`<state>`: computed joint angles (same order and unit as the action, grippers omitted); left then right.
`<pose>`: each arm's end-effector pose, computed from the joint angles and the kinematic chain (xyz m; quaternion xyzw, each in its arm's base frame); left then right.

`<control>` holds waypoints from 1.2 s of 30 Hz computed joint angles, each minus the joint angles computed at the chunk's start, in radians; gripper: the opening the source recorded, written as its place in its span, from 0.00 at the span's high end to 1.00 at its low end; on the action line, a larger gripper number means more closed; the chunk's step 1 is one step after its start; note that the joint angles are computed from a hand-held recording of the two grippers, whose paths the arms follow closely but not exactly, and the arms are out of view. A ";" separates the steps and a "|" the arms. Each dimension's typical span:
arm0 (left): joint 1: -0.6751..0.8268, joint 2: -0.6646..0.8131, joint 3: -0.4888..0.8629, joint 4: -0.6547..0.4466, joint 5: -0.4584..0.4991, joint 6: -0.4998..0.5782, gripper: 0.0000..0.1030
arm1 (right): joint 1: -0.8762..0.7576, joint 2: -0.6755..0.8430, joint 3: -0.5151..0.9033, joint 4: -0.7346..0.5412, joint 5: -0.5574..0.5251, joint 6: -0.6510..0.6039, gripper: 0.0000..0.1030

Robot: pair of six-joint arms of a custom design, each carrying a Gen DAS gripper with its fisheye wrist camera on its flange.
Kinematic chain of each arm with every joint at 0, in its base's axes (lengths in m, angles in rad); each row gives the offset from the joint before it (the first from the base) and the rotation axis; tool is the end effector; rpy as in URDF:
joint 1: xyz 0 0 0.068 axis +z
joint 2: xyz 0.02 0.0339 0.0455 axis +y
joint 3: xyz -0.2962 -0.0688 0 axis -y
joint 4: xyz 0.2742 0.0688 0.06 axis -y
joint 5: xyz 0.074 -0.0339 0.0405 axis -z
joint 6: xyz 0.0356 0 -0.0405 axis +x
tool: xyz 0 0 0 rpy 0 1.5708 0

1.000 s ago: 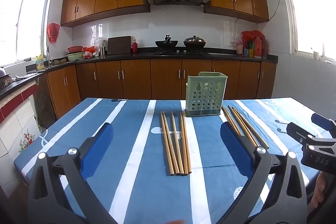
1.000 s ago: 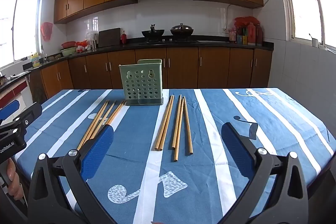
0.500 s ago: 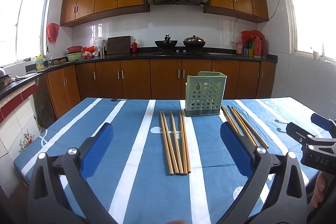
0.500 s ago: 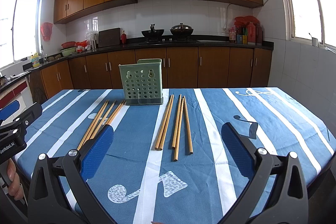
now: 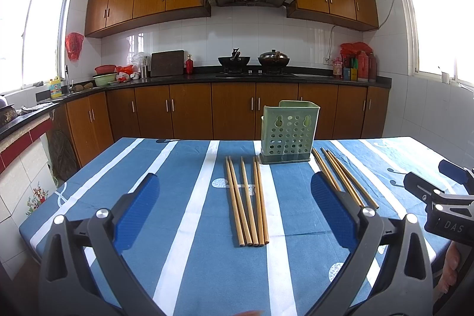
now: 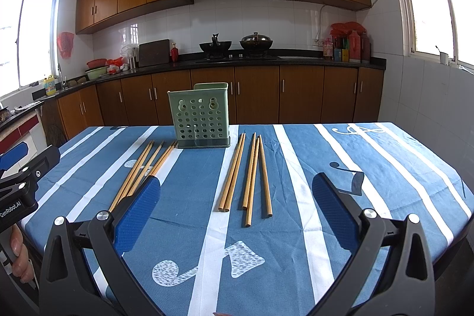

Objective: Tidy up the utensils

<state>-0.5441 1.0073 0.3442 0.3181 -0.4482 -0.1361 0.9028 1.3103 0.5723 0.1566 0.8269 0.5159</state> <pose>0.1916 -0.0979 0.2065 0.0364 0.8069 -0.0157 0.5894 0.1871 0.1949 0.2057 0.0322 0.8276 0.0149 0.5602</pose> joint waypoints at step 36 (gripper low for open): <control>-0.006 0.024 0.006 0.014 -0.008 -0.005 0.04 | -0.018 0.010 -0.003 0.018 -0.019 -0.009 0.02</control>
<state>-0.5503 1.0314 0.3507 0.3318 -0.4558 -0.1406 0.8852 1.3200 0.5689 0.1744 0.8083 0.5069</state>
